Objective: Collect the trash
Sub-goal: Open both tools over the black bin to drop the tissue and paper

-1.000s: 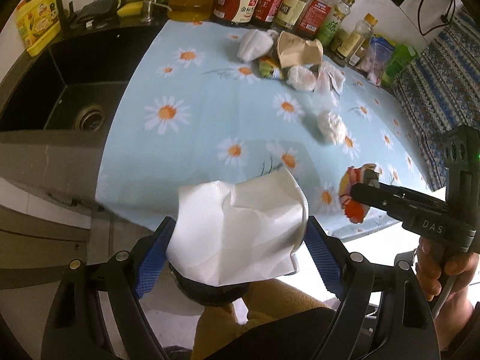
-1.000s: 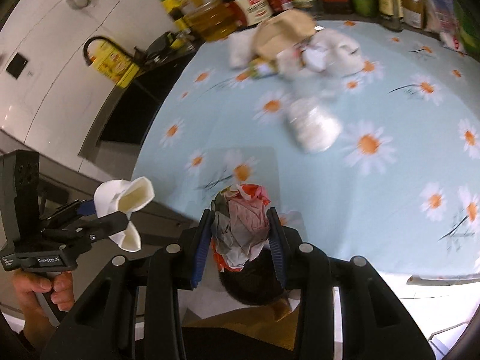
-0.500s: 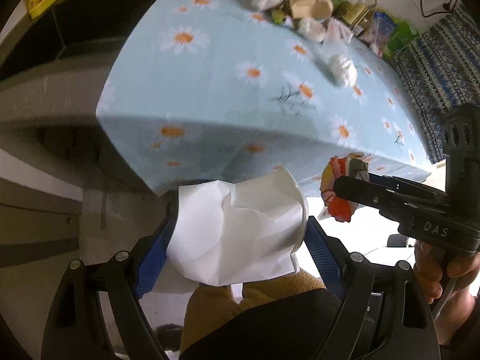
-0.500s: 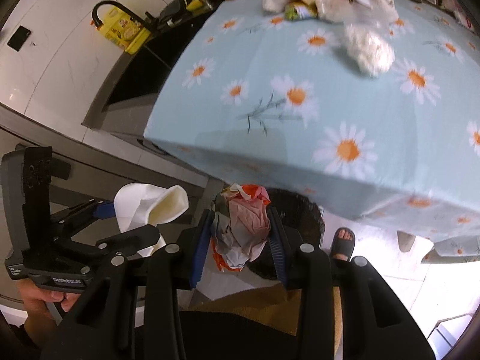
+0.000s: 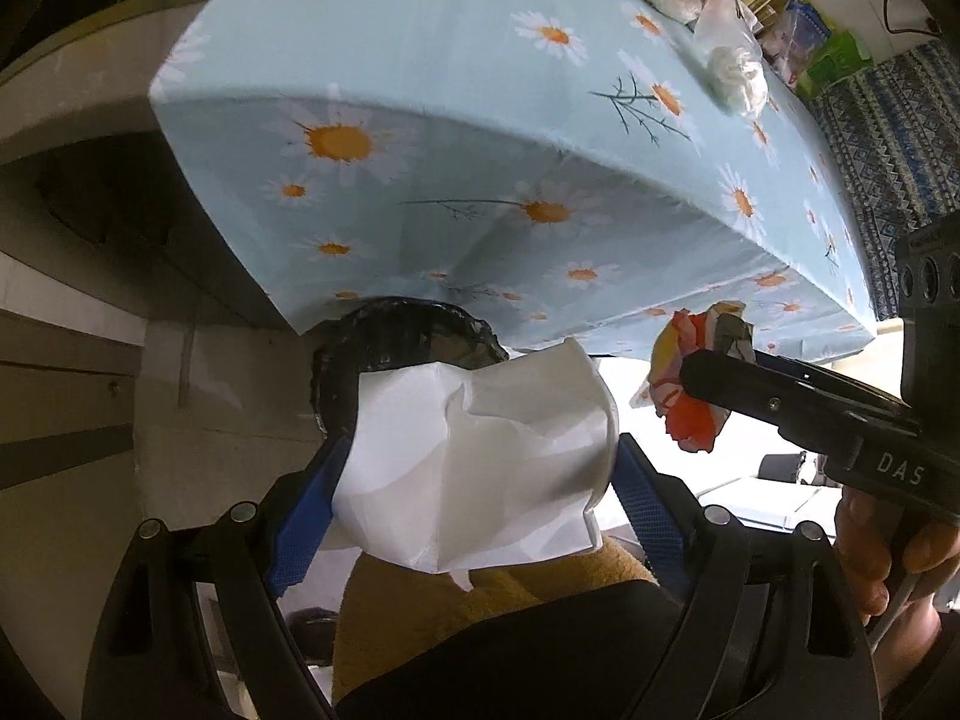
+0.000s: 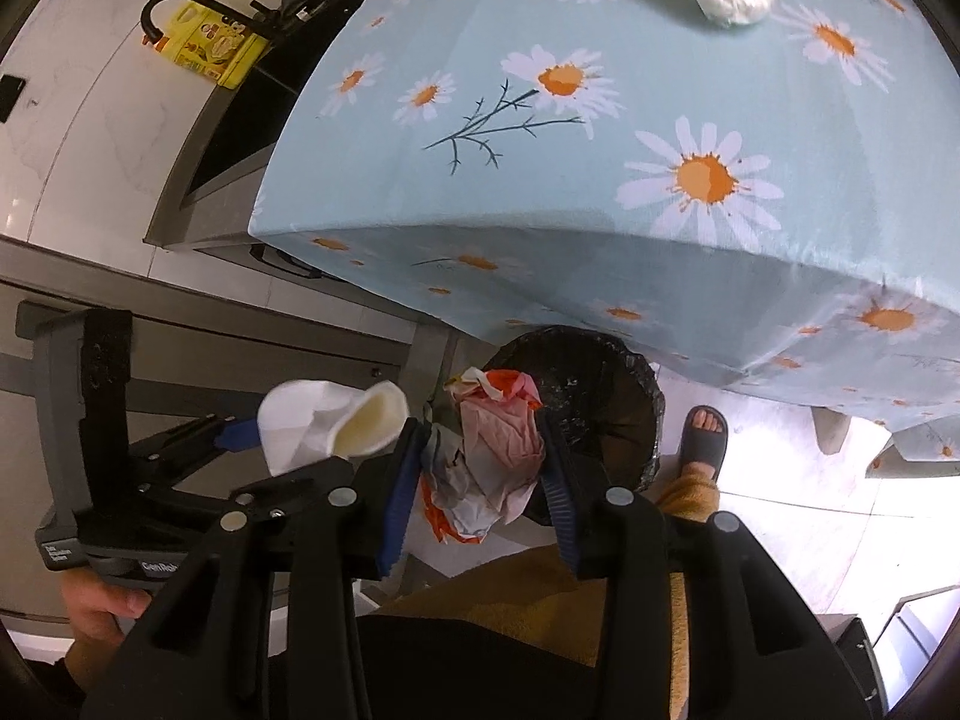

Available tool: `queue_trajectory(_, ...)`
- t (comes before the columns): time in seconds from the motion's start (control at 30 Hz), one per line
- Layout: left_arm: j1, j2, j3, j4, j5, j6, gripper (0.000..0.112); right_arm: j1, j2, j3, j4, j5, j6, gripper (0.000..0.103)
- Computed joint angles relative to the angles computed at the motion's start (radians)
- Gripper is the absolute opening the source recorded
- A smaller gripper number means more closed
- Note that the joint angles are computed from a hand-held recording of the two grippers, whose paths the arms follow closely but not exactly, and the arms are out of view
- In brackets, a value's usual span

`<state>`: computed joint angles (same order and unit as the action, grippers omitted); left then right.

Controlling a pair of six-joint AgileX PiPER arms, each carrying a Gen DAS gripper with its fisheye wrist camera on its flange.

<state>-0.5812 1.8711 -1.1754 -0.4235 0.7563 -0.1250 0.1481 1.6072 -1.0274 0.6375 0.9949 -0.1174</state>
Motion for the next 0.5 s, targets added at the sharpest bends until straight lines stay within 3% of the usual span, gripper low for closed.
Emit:
queue_trajectory(0.13,0.007,0.027,-0.017,-0.029,0.006,0.01,0.092,-0.04,0.01,0.005,0.065,0.009,-0.034,0.065)
queue_trajectory(0.5,0.025,0.022,-0.033,-0.015,0.016,-0.018,0.093,-0.07,0.001,-0.027,0.039,0.024,-0.017,0.065)
